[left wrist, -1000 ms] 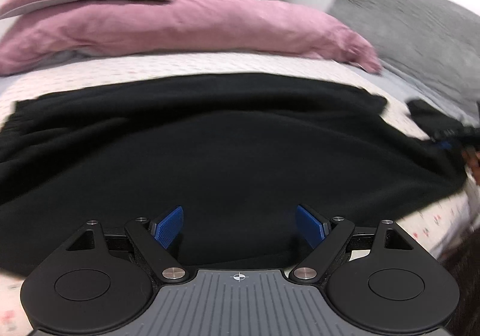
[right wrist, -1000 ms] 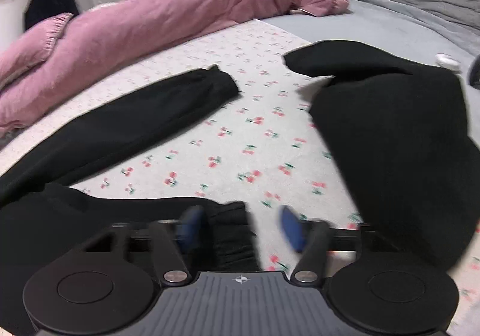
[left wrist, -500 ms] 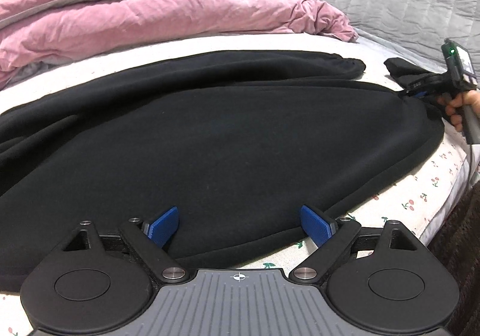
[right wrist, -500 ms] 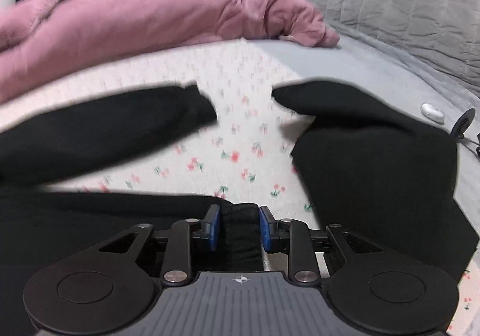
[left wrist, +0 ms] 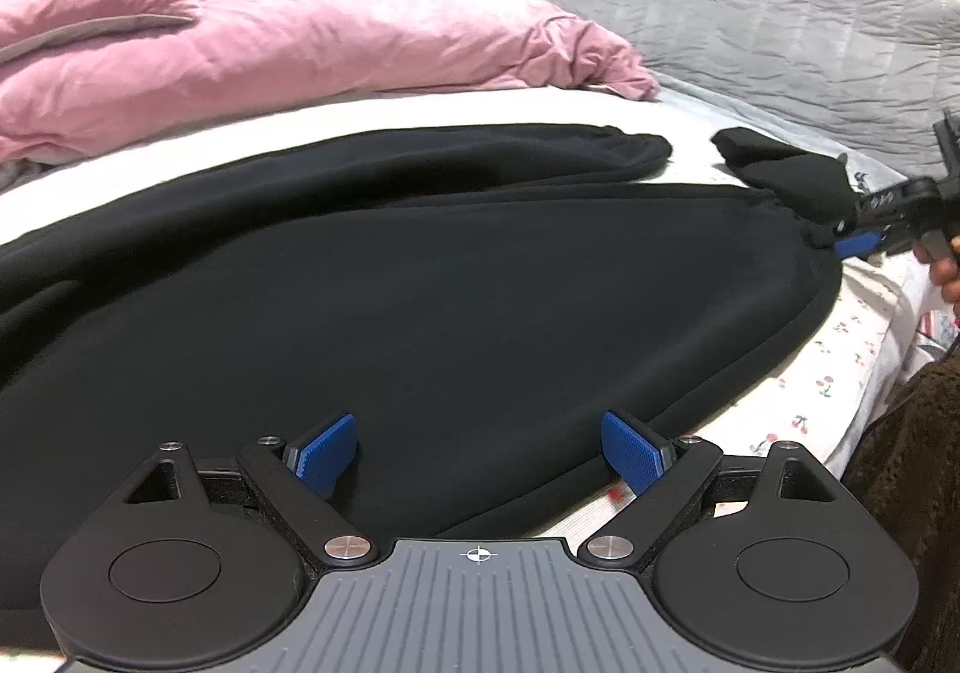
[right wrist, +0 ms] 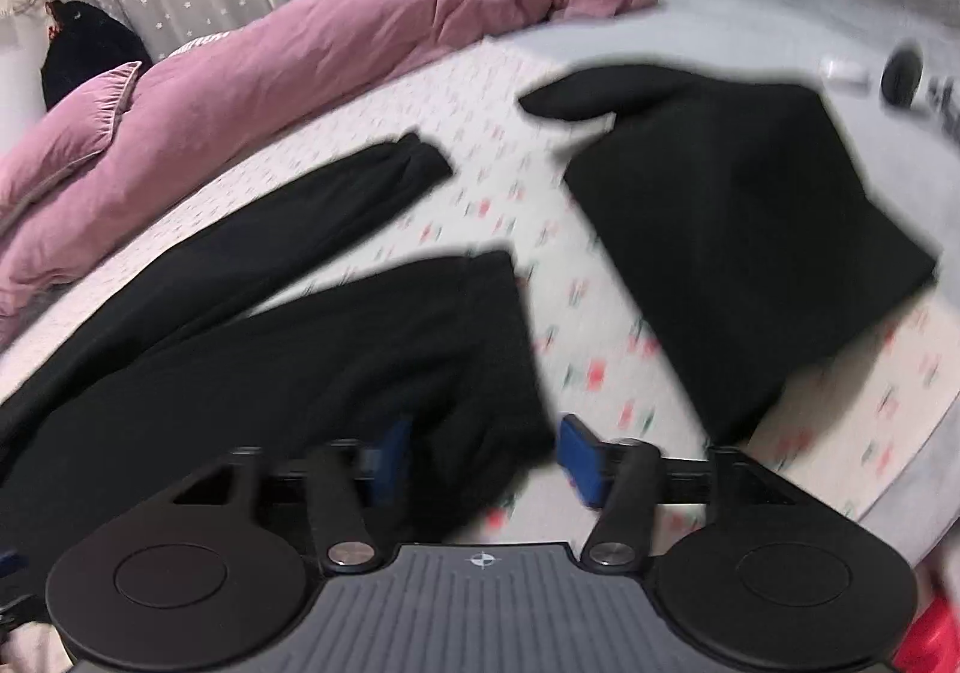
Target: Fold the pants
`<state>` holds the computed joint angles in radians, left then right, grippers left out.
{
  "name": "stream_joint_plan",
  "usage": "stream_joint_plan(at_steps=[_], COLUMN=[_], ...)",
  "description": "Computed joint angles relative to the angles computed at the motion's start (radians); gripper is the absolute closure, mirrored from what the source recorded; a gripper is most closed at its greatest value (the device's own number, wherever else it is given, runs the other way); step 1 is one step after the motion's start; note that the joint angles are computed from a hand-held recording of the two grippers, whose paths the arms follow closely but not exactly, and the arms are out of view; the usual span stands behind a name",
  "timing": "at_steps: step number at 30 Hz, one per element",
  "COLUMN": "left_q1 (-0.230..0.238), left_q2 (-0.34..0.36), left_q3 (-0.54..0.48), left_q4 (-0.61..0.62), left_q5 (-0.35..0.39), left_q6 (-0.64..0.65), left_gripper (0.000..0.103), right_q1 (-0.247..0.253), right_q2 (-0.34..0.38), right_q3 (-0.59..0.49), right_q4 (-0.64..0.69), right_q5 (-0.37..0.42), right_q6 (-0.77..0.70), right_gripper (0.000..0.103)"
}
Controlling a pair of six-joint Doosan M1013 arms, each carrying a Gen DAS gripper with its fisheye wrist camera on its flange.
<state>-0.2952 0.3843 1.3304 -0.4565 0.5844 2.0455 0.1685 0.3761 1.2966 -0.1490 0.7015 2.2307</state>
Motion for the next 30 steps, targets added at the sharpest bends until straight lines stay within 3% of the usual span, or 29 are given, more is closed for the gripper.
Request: stream_joint_plan(at_steps=[1, 7, 8, 10, 13, 15, 22, 26, 30], left_q1=[-0.002, -0.004, -0.001, 0.006, 0.016, 0.024, 0.071, 0.096, 0.115], left_q2=[0.006, 0.013, 0.015, 0.017, 0.026, 0.042, 0.15, 0.274, 0.415], left_q3=[-0.006, -0.023, -0.03, -0.045, -0.075, -0.116, -0.331, -0.538, -0.77], left_q4=[-0.013, -0.003, -0.001, 0.019, 0.052, 0.102, 0.354, 0.53, 0.596], left_q5=[0.006, 0.043, 0.056, 0.076, 0.07, 0.067, 0.111, 0.232, 0.362], left_q6=[0.01, 0.024, 0.018, -0.004, -0.023, -0.061, -0.247, -0.32, -0.262], left_gripper=[0.012, 0.011, 0.011, 0.011, 0.011, 0.011, 0.011, 0.011, 0.011], right_q1=[0.003, 0.0, 0.005, 0.014, 0.025, 0.026, 0.019, 0.017, 0.01], right_q2=[0.002, -0.011, -0.006, -0.004, -0.006, 0.009, 0.127, 0.218, 0.327], right_q3=[0.002, 0.008, -0.003, -0.02, -0.036, -0.07, -0.255, -0.392, -0.566], right_q4=[-0.03, -0.037, -0.05, -0.084, -0.143, -0.142, -0.128, -0.162, -0.175], right_q5=[0.008, 0.055, 0.076, 0.092, 0.061, 0.051, 0.061, 0.103, 0.189], right_q6=[0.026, 0.088, 0.081, 0.096, 0.093, 0.066, -0.041, -0.074, -0.095], right_gripper=[0.077, 0.08, 0.077, 0.059, 0.043, 0.037, 0.024, 0.021, 0.021])
